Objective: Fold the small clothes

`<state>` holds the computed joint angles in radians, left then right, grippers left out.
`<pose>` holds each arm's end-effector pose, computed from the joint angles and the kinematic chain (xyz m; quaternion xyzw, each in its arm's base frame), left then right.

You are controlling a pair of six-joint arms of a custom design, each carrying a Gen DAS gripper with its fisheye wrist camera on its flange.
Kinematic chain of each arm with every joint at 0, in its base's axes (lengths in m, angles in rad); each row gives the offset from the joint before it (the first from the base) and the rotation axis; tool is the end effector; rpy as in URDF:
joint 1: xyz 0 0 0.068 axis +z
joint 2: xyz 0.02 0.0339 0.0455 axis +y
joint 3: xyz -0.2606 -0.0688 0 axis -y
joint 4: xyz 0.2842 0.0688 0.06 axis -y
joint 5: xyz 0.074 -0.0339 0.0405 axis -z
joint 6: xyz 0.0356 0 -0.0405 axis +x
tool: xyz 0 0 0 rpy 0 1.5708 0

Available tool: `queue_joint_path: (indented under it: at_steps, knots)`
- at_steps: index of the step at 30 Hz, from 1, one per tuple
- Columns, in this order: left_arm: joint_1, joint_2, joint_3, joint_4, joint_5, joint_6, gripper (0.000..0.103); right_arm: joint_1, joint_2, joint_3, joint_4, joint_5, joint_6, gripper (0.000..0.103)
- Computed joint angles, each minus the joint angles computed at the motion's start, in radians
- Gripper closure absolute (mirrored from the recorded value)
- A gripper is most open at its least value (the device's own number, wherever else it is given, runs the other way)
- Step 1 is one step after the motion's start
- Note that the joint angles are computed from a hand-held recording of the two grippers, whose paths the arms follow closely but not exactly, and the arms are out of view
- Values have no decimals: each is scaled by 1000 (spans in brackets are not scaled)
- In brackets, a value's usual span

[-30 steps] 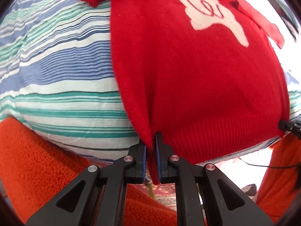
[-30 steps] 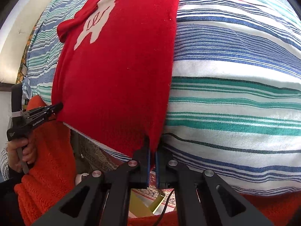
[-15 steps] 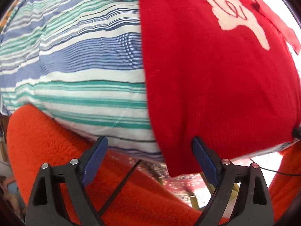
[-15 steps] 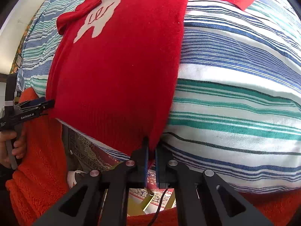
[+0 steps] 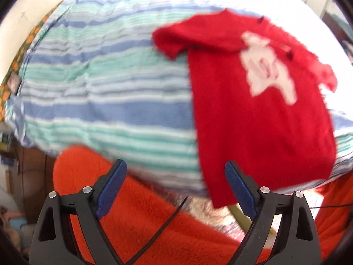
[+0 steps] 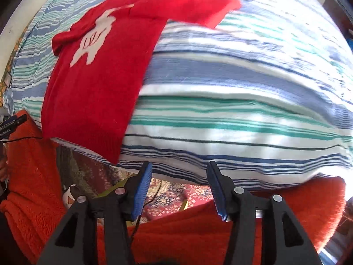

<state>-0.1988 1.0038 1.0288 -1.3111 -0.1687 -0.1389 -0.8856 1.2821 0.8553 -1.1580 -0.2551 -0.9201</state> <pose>0.1907 -0.0323 0.2957 0.0176 0.9863 0.0585 0.1534 0.1511 -0.1707 0.1918 -0.0162 0.9917 0.0842 0.0956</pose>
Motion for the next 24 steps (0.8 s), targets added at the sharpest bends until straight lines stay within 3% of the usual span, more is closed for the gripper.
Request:
queue_joint_path:
  at_steps: [6,11,16,21,24]
  knots:
    - [147,186,282,125,206,163,11,-4,9,283,-54,-111,-2,51]
    - [195,483,535,295,332,228,5,86,127,547,31,-236,89,37]
    - [144,856,772,362,250,320,6,241,394,773,122,-318,224,36]
    - [97,1205,1079,345,158,381,12,432,735,993,164,-256,279,36]
    - [90,1375,1291,282,166,408,12,528,974,1208,130,-186,302,36]
